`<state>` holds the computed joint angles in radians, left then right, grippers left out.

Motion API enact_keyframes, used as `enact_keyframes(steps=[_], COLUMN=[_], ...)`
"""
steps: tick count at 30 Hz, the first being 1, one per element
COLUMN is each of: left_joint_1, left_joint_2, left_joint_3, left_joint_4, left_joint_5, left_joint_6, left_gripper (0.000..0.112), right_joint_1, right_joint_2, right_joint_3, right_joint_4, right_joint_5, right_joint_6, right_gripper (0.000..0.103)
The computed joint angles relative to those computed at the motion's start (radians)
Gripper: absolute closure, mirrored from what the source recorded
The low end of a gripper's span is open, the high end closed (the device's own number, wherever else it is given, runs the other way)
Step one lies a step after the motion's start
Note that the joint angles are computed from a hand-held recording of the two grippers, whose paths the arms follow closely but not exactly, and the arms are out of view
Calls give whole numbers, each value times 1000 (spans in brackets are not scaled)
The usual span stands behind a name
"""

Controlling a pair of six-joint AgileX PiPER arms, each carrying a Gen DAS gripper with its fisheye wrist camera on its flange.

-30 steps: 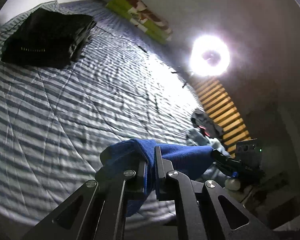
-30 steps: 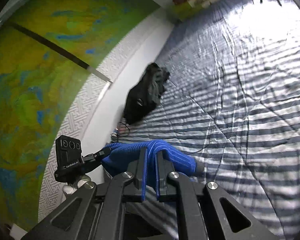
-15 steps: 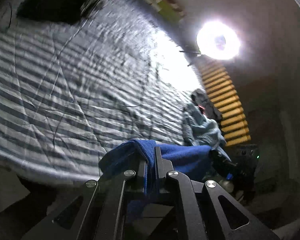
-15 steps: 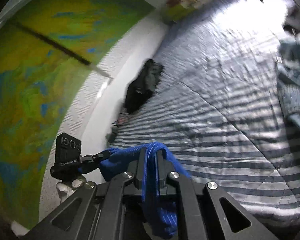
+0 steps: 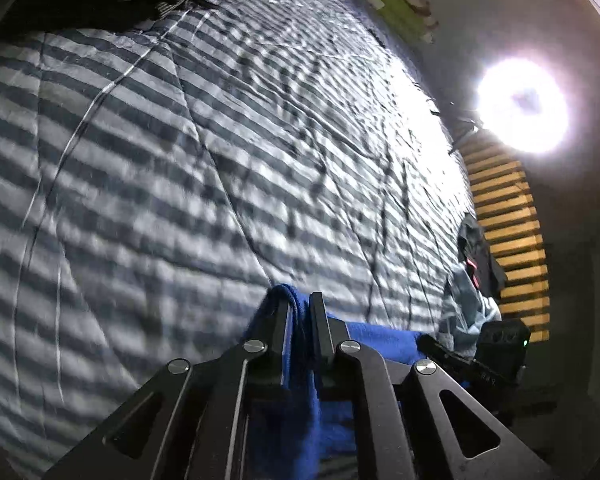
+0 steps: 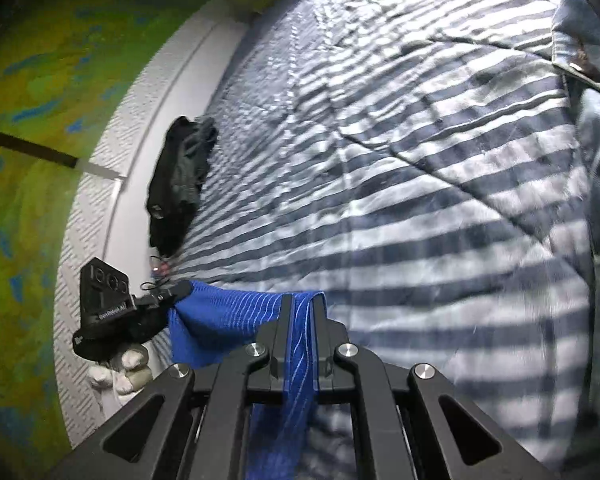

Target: Organize objects

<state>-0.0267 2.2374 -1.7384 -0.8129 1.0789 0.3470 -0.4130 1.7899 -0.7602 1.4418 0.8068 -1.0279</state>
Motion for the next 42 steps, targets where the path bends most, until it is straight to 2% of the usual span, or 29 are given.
enact_keyframes(steps=[3, 6, 9, 12, 15, 17, 19, 21, 22, 24, 26, 27, 28, 32, 34, 35, 36, 38, 39, 40, 42], left_joint_1=[15, 49, 65, 51, 12, -21, -29, -65, -67, -23, -3, -8, -5, 2, -10, -20, -34, -77, -78, -65, -1], left_joint_2=[17, -20, -109, -199, -225, -228, -175, -141, -113, -64, -113, -148, -182, -235, -231, -232, -233, -238, -230, -217, -217], left_joint_3=[-45, -13, 69, 160, 200, 210, 165, 130, 116, 73, 122, 143, 158, 175, 172, 181, 187, 216, 242, 247, 268], left_joint_4=[41, 11, -20, -50, -65, -29, -11, 122, 159, 113, 90, 110, 102, 21, 4, 15, 46, 186, 232, 238, 165], left_joint_5=[-22, -18, -29, -18, 17, -8, 15, -64, -77, -15, -42, -69, -64, 35, 100, 106, 102, 27, -12, -11, 23], left_joint_6=[-42, -6, 77, 163, 219, 222, 202, 122, 79, 40, 77, 87, 115, 230, 261, 269, 277, 244, 234, 228, 244], left_gripper=[97, 97, 97, 97, 97, 97, 97, 97, 97, 98, 98, 97, 97, 97, 97, 97, 97, 97, 98, 101, 102], right_joint_1=[1, 1, -8, 11, 57, 105, 180, 254, 297, 349, 330, 301, 276, 225, 204, 196, 186, 190, 213, 217, 194], right_joint_2=[25, 10, -62, -211, -333, -373, -368, -347, -326, -269, -292, -317, -337, -376, -329, -293, -250, -166, -124, -98, -96], right_joint_3=[-17, -24, -3, 61, 110, 125, 120, 117, 117, 111, 128, 122, 121, 68, 29, 7, -14, -52, -66, -66, -42], right_joint_4=[-15, -63, -122, -168, -186, -183, -186, -239, -297, -397, -390, -410, -399, -416, -369, -341, -317, -298, -320, -330, -275], right_joint_5=[-7, -3, -15, -100, -133, -141, -154, -204, -243, -285, -267, -225, -198, -165, -158, -153, -152, -156, -191, -219, -200], right_joint_6=[14, 53, 87, 110, 128, 114, 118, 145, 180, 263, 240, 249, 234, 244, 224, 212, 201, 197, 221, 217, 148], right_gripper=[97, 95, 93, 92, 92, 92, 92, 92, 92, 92, 92, 92, 92, 89, 88, 88, 87, 86, 87, 88, 89])
